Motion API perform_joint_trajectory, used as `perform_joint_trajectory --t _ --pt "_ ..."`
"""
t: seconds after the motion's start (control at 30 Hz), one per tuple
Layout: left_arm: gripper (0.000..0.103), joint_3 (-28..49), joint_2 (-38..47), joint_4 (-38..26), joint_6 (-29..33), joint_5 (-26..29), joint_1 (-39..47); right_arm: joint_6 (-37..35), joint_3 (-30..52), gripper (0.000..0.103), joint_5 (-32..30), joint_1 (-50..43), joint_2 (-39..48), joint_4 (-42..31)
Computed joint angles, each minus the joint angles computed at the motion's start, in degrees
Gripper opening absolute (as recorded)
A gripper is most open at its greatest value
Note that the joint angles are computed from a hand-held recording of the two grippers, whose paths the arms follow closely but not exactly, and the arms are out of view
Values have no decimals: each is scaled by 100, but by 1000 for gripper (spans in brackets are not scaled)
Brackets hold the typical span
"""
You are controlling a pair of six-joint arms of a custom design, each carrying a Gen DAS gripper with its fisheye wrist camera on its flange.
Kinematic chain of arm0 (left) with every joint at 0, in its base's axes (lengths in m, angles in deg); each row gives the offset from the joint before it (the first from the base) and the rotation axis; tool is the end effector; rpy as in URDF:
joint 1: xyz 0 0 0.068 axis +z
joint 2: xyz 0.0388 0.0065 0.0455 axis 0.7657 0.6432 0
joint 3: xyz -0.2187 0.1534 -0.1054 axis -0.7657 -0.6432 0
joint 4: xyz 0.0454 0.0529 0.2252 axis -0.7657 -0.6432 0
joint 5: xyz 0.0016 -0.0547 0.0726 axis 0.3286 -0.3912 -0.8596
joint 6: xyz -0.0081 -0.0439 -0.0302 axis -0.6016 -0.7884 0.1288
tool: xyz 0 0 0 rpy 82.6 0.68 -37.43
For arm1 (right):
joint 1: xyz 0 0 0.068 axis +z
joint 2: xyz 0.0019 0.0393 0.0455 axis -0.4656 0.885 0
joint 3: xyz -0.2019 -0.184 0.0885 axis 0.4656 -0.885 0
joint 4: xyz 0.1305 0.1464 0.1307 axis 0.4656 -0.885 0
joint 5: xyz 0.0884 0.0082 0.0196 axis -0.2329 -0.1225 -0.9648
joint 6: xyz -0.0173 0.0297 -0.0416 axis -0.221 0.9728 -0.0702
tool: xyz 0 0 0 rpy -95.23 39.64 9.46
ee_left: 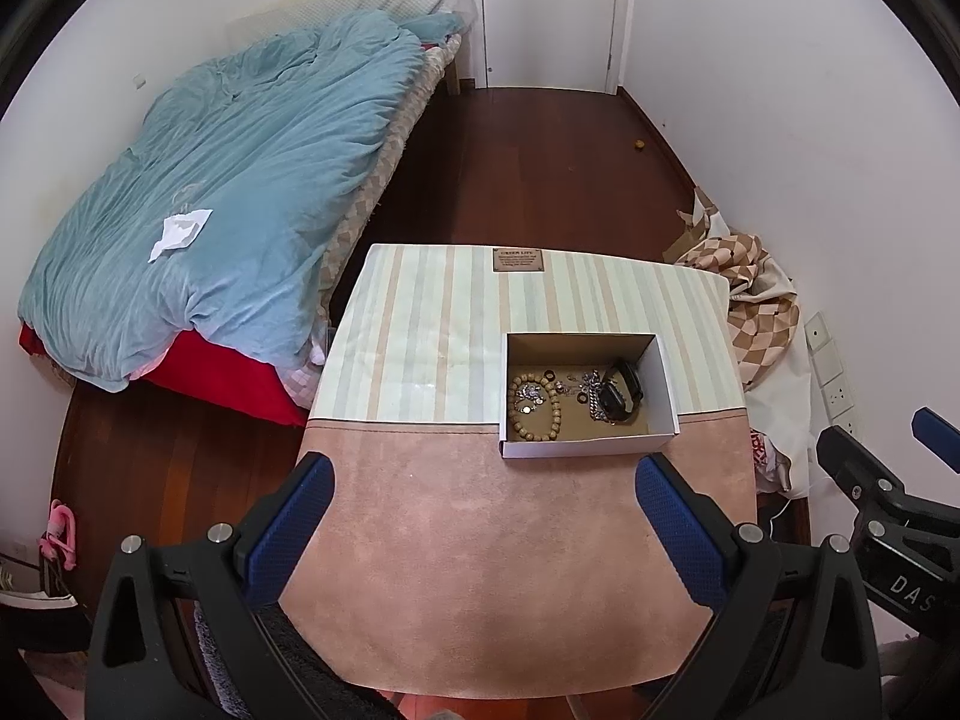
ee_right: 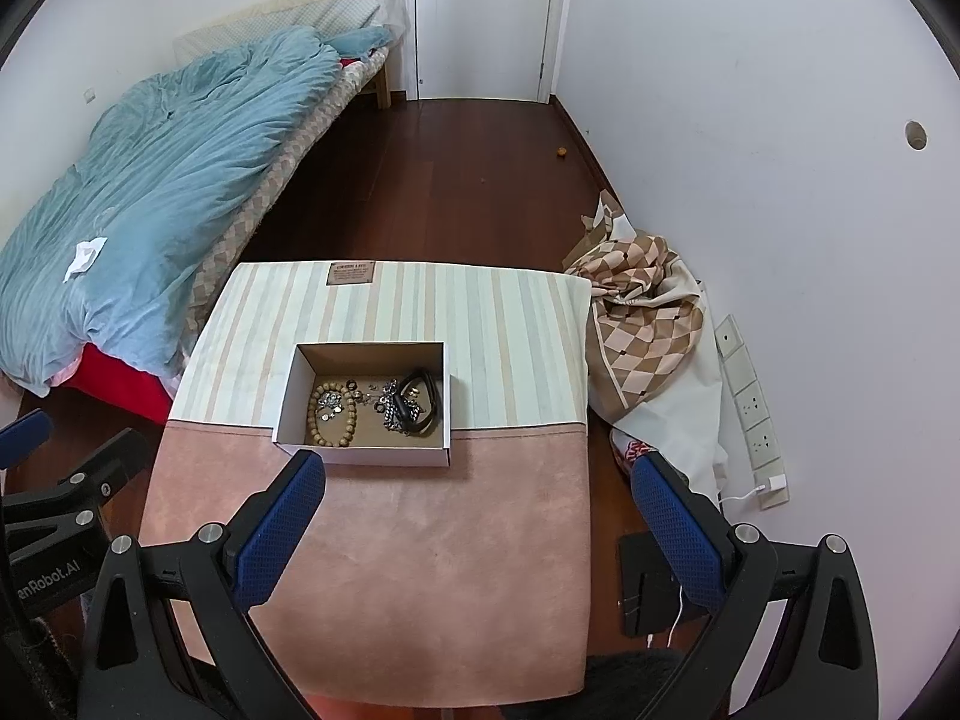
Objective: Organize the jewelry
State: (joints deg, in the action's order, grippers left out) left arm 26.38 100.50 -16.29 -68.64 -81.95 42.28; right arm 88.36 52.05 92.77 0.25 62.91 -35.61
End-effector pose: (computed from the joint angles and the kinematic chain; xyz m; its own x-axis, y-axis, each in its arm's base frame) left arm 0.2305 -0.0271 0.3646 -0.8566 -0.0452 -0.5139 -0.0624 0.9979 0.0163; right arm 0.2123 0.1002 0.3879 -0.8387 -0.0189 -0.5442 0.0196 0.9977 -0.0649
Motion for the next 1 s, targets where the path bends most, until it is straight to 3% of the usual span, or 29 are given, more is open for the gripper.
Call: perform_joint_trajectory --t 1.0 --pt "103 93 -29 -63 -22 -49 -22 -83 93 103 -10 -48 -18 -73"
